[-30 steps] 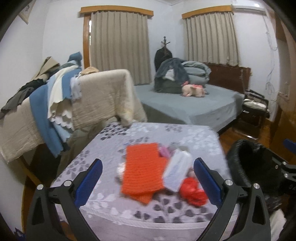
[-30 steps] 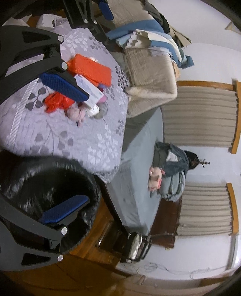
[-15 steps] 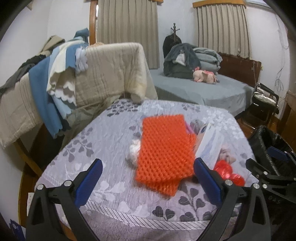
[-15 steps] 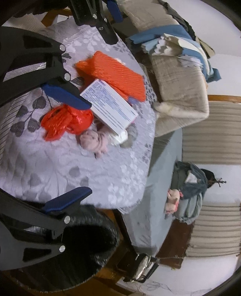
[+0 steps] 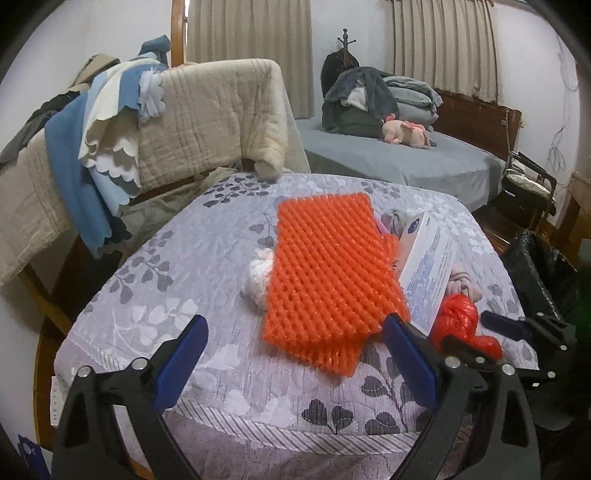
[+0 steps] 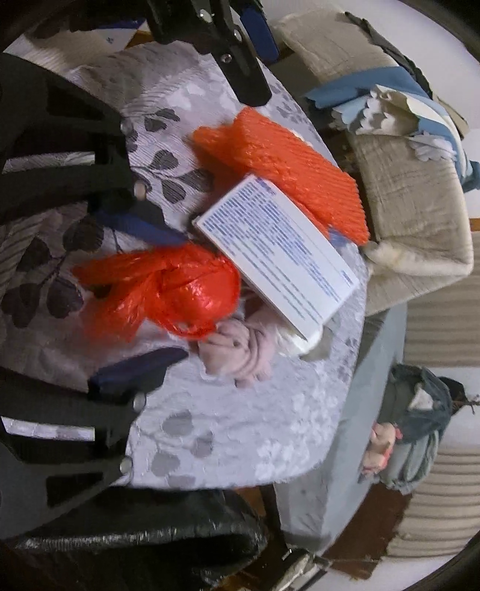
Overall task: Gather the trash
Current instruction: 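Reach down and grasp the red plastic bag with the right tool, then grasp the white medicine box with the left tool while the right tool carries the red bag toward the bin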
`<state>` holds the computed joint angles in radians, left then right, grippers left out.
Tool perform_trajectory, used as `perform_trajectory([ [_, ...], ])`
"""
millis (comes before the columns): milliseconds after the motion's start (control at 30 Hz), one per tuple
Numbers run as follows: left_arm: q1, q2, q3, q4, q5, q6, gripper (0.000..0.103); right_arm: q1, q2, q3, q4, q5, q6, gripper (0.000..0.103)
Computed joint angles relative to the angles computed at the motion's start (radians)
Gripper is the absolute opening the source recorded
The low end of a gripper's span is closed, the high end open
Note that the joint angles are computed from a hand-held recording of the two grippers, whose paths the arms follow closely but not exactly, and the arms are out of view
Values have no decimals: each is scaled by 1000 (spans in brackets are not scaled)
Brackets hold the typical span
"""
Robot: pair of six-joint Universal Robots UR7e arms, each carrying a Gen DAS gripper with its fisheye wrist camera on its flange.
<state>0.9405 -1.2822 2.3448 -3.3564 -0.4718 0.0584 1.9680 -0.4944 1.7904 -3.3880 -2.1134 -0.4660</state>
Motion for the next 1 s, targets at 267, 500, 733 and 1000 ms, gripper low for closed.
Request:
perform_trajectory([
  [267,-10,6,-4,16,-19,1,90,6,-42,35,7,28,-2,33],
  [500,-27,35,-24,4,-64,28,84,9,-101,81,-56,12,-6,33],
  [733,-25,126,-92,-69,-119,127,77,-19,-136,79,-89,-15,11,33],
  [1000,-9,242,-179,-115,-143,223,74,-52,-158,67,-90,-27,26,33],
])
